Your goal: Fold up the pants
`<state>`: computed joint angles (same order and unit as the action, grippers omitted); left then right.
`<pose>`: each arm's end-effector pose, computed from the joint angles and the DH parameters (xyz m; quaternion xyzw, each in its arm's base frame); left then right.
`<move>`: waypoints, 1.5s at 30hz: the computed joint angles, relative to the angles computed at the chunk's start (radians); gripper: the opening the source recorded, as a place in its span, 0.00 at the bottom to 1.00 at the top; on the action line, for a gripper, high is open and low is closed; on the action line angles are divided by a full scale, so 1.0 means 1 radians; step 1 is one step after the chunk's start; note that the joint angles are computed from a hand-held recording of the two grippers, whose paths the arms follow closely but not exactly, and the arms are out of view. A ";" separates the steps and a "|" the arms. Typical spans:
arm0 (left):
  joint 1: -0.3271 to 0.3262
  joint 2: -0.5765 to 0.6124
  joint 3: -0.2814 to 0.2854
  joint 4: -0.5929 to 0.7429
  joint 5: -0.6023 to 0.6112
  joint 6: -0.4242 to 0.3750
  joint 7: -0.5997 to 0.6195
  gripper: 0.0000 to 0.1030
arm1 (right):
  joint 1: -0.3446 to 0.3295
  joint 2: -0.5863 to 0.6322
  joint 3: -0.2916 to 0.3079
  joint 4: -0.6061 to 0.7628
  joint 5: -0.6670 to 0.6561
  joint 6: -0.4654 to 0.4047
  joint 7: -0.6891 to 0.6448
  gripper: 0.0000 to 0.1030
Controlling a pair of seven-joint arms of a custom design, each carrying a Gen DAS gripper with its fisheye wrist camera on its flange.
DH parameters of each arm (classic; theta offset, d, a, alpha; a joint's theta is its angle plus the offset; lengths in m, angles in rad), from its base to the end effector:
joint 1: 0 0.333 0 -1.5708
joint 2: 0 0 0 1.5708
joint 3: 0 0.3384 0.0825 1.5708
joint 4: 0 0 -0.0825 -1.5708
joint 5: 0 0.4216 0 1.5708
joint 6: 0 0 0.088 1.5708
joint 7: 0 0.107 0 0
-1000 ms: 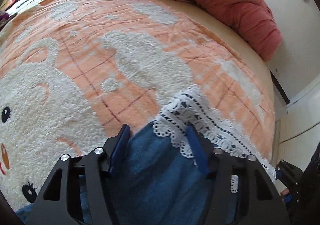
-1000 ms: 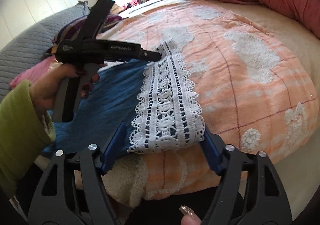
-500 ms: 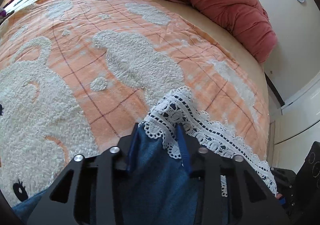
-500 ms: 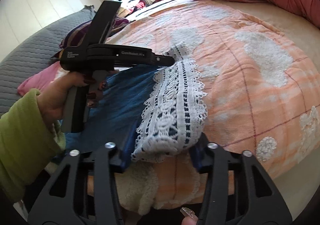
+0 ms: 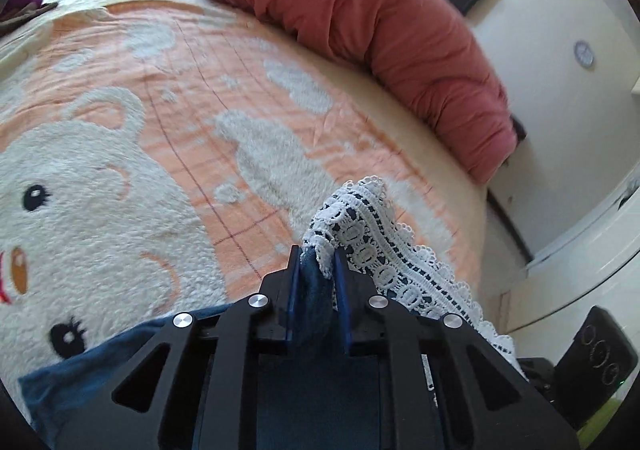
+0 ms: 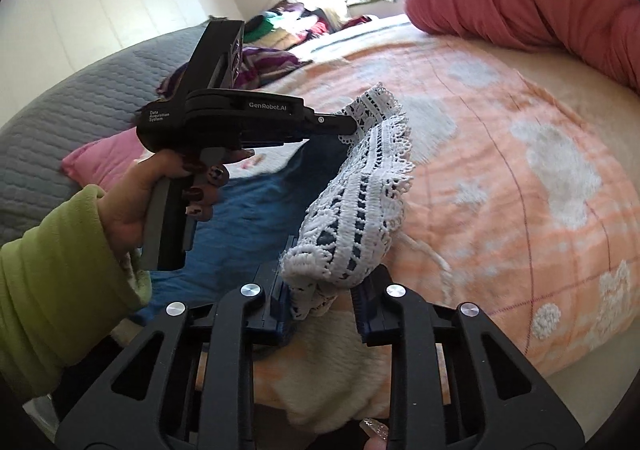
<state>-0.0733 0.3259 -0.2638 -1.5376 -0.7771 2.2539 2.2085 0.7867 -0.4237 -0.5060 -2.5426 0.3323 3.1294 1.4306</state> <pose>0.6973 -0.2365 0.5353 0.4425 -0.7960 0.4058 0.0764 0.4790 0.0904 0.5075 -0.6316 0.6167 -0.1549 0.4435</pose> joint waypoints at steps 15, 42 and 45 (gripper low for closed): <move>0.119 -0.193 0.115 -0.221 -0.106 0.005 0.000 0.23 | 0.071 0.203 0.129 0.188 -0.017 -0.101 -0.220 0.17; 0.198 -0.183 0.163 -0.290 -0.109 -0.033 -0.143 0.65 | -0.256 0.158 0.487 0.073 -0.657 0.006 0.201 0.53; 0.191 -0.183 0.158 -0.289 -0.089 -0.031 -0.142 0.65 | -0.422 0.162 0.631 0.097 -0.772 -0.048 0.249 0.46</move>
